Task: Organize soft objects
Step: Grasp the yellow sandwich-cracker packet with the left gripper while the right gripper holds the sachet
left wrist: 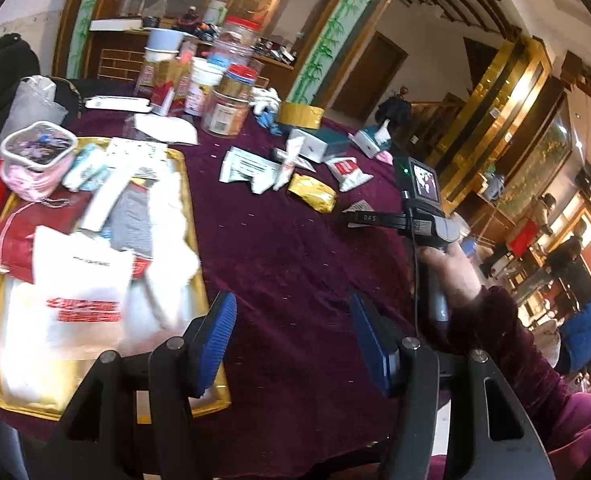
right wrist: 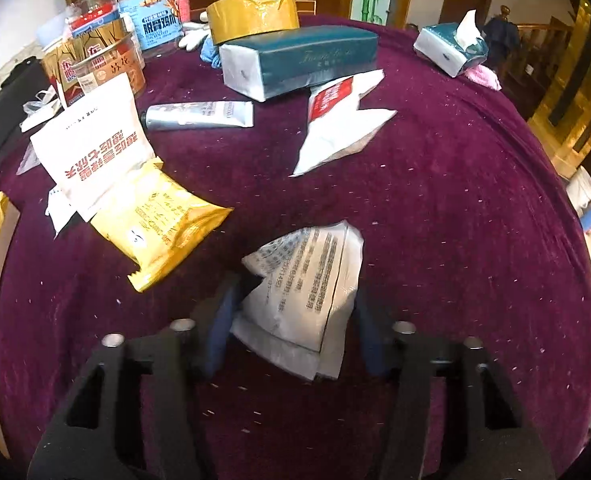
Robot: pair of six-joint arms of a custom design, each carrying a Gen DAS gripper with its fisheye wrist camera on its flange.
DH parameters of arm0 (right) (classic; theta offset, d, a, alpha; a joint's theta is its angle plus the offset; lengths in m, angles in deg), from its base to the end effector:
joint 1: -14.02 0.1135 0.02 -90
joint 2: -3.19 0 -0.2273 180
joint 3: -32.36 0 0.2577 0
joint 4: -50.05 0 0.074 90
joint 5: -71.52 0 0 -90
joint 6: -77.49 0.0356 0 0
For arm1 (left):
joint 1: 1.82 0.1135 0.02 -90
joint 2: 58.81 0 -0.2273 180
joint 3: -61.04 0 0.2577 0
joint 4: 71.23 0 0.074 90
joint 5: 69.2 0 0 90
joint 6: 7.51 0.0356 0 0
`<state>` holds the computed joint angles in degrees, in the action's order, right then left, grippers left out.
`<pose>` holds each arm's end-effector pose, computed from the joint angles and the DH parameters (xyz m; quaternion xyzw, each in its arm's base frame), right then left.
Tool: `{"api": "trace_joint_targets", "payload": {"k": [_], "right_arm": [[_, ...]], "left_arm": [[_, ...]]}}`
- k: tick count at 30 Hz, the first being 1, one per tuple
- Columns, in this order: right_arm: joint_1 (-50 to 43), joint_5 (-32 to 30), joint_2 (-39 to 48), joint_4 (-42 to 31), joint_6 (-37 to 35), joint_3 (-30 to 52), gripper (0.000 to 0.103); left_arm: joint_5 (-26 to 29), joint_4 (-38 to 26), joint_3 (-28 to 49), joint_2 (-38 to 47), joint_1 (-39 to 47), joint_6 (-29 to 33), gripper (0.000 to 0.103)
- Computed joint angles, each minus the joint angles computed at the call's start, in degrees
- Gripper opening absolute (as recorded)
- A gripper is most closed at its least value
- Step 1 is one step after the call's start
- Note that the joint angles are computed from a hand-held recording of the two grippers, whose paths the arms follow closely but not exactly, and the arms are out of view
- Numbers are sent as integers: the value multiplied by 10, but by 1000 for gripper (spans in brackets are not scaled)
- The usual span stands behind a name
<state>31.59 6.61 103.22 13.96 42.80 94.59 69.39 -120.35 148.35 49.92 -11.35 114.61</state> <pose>0.2836 0.0740 0.0773 0.3414 0.9047 -0.0918 0.2378 0.3559 -0.0868 0.1427 0.3844 0.8149 -0.3675 0.2305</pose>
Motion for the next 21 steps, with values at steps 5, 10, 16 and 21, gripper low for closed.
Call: {"api": "trace_joint_targets", "payload": {"k": [5, 10, 16, 21], "right_arm": [[-75, -95, -136, 207, -21, -189, 24], [-199, -288, -156, 564, -18, -383, 25], [-318, -465, -38, 842, 54, -439, 25], [-335, -485, -20, 888, 62, -441, 25]], "left_arm": [[-17, 9, -4, -18, -48, -35, 60], [-75, 59, 38, 15, -137, -136, 60], [-201, 126, 159, 131, -247, -237, 60], [-303, 169, 219, 198, -314, -226, 60]]}}
